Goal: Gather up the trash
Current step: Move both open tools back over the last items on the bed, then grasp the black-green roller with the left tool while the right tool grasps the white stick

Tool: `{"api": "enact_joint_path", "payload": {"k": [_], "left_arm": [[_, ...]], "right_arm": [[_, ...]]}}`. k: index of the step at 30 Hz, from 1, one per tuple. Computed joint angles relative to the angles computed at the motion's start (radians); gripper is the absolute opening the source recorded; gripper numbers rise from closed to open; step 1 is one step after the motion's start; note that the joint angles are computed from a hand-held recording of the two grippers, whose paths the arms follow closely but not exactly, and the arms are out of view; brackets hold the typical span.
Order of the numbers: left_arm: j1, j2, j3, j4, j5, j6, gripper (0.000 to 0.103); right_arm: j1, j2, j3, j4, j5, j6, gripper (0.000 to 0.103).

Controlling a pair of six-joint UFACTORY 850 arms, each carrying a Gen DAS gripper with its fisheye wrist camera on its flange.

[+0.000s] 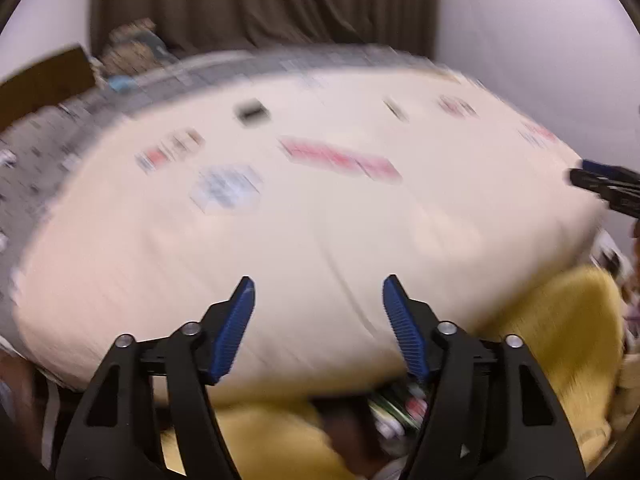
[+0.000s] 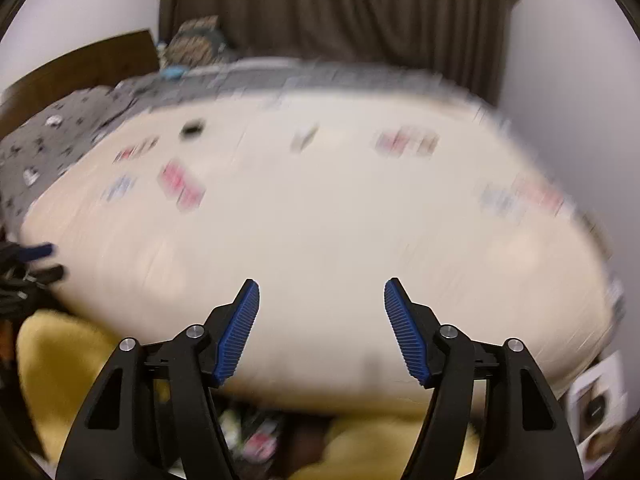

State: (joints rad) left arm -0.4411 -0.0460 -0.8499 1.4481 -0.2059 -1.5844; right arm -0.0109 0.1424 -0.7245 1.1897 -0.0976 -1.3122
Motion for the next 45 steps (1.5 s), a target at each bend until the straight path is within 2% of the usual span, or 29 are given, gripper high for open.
{"api": "enact_joint_path", "payload": {"k": [1,3,5,7,9,13,15,18,23,24,27,30,33,37,38,40,41,45], "left_arm": [[0.012,-0.007,-0.03,0.049,-0.029,-0.028,0.077],[0.031,-0.032,-0.091,0.081,-0.064,-0.016,0.088],[0.052,-0.09,-0.18,0.056,-0.084,0.043,0.094],[0.094,-0.132,-0.244,0.008,-0.052,0.102,0.095],[0.127,-0.198,-0.335,-0.13,-0.03,0.227,0.095],[0.167,-0.344,-0.51,-0.421,-0.006,0.508,0.095],[0.179,-0.428,-0.607,-0.545,-0.021,0.648,0.095],[0.193,-0.527,-0.72,-0.663,-0.062,0.768,0.095],[0.22,-0.681,-0.891,-0.733,-0.105,0.818,0.095],[0.223,-0.711,-0.925,-0.752,-0.11,0.836,0.095],[0.235,-0.801,-1.044,-0.93,-0.142,0.987,0.095],[0.237,-0.873,-1.142,-1.079,-0.162,1.089,0.095],[0.232,-0.917,-1.209,-1.168,-0.172,1.151,0.095],[0.22,-1.007,-1.355,-1.211,-0.259,1.176,0.093],[0.22,-1.043,-1.417,-1.236,-0.307,1.187,0.086],[0.223,-1.097,-1.508,-1.303,-0.374,1.238,0.06],[0.222,-1.111,-1.531,-1.312,-0.392,1.247,0.055],[0.215,-1.056,-1.445,-1.304,-0.368,1.236,0.052]], "right_arm": [[0.009,-0.006,-0.032,0.037,0.03,-0.043,0.076],[0.02,-0.039,-0.104,-0.013,0.052,-0.008,0.076],[0.043,-0.096,-0.192,-0.206,0.068,0.159,0.076],[0.066,-0.175,-0.286,-0.415,0.067,0.366,0.077],[0.08,-0.27,-0.396,-0.595,0.006,0.575,0.089],[0.101,-0.535,-0.672,-0.927,-0.095,0.994,0.089],[0.111,-0.628,-0.771,-1.077,-0.143,1.193,0.089],[0.122,-0.789,-0.934,-1.171,-0.233,1.342,0.087],[0.137,-0.908,-1.04,-1.31,-0.289,1.492,0.07],[0.139,-0.919,-1.046,-1.328,-0.291,1.513,0.065],[0.147,-0.93,-1.036,-1.415,-0.258,1.578,0.059],[0.152,-0.925,-1.014,-1.406,-0.214,1.538,0.031],[0.154,-0.913,-0.99,-1.368,-0.188,1.485,0.022],[0.148,-0.899,-0.976,-1.295,-0.169,1.411,0.021],[0.148,-0.901,-0.981,-1.288,-0.171,1.401,0.021],[0.148,-0.891,-0.972,-1.27,-0.166,1.368,0.021],[0.147,-0.88,-0.959,-1.27,-0.16,1.361,0.021],[0.139,-0.833,-0.911,-1.291,-0.142,1.36,0.021]]}}
